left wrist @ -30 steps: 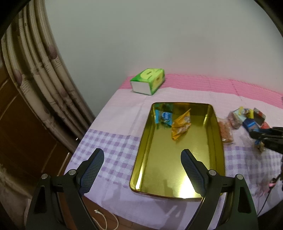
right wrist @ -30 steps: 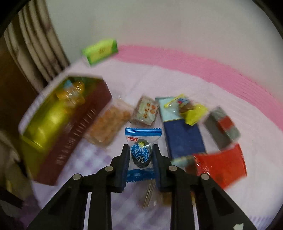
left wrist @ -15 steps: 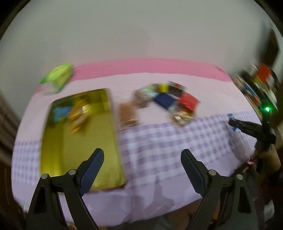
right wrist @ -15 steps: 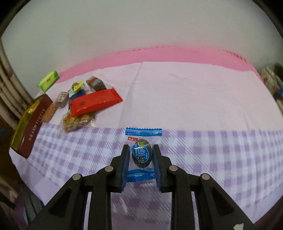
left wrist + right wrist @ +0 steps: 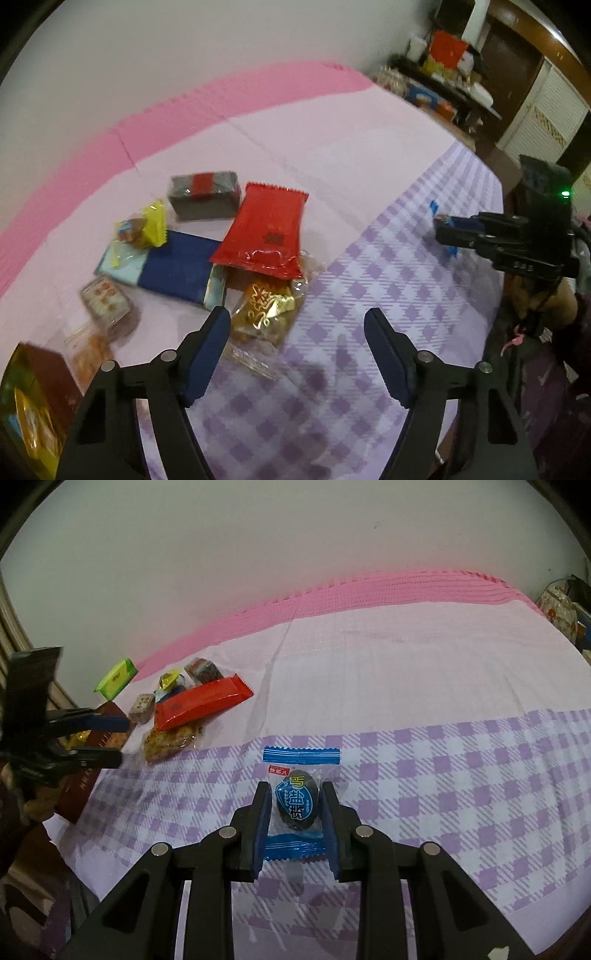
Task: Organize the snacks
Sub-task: 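Grasp the clear cracker bag with the left gripper while the right gripper holds the blue candy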
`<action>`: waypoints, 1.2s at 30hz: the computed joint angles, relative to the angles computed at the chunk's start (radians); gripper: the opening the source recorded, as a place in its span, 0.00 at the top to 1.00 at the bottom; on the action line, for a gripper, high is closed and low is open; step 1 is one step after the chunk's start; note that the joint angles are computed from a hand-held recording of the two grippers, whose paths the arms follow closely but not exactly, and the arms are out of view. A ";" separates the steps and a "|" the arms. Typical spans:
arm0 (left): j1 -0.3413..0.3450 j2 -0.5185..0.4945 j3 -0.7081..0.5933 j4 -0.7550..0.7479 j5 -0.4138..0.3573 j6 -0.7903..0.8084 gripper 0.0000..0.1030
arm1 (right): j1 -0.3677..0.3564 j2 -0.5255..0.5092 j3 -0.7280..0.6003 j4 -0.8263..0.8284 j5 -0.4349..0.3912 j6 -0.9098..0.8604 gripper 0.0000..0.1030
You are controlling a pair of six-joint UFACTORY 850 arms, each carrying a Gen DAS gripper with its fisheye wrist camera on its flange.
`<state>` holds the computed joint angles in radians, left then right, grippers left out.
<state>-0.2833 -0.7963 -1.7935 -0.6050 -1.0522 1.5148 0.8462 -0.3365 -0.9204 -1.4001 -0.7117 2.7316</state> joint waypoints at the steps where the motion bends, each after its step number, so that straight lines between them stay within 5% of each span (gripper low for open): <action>1: -0.006 -0.010 -0.014 0.016 -0.011 -0.001 0.27 | -0.002 -0.001 0.000 -0.007 0.004 0.006 0.75; 6: -0.036 -0.025 -0.029 0.068 0.028 0.029 0.28 | -0.008 -0.001 0.007 -0.043 0.024 0.038 0.75; 9: -0.054 -0.054 -0.066 0.116 0.008 0.017 0.43 | -0.011 -0.001 0.012 -0.066 0.032 0.066 0.74; 17: -0.076 -0.088 -0.103 0.161 0.015 0.029 0.48 | -0.010 0.003 0.023 -0.089 0.032 0.098 0.74; 20: -0.075 -0.034 -0.010 0.132 0.118 0.033 0.61 | -0.014 -0.002 0.018 -0.075 0.040 0.082 0.74; 25: -0.050 0.065 0.149 0.071 0.219 -0.065 0.61 | -0.020 -0.015 0.001 -0.021 0.051 0.026 0.76; 36: 0.060 0.286 0.385 -0.138 0.173 -0.033 0.61 | -0.004 -0.037 -0.031 0.029 -0.011 -0.029 0.78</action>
<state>-0.2236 -0.5106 -1.4081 -0.7428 -0.8796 1.4820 0.8422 -0.3733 -0.9514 -1.3706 -0.7229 2.7027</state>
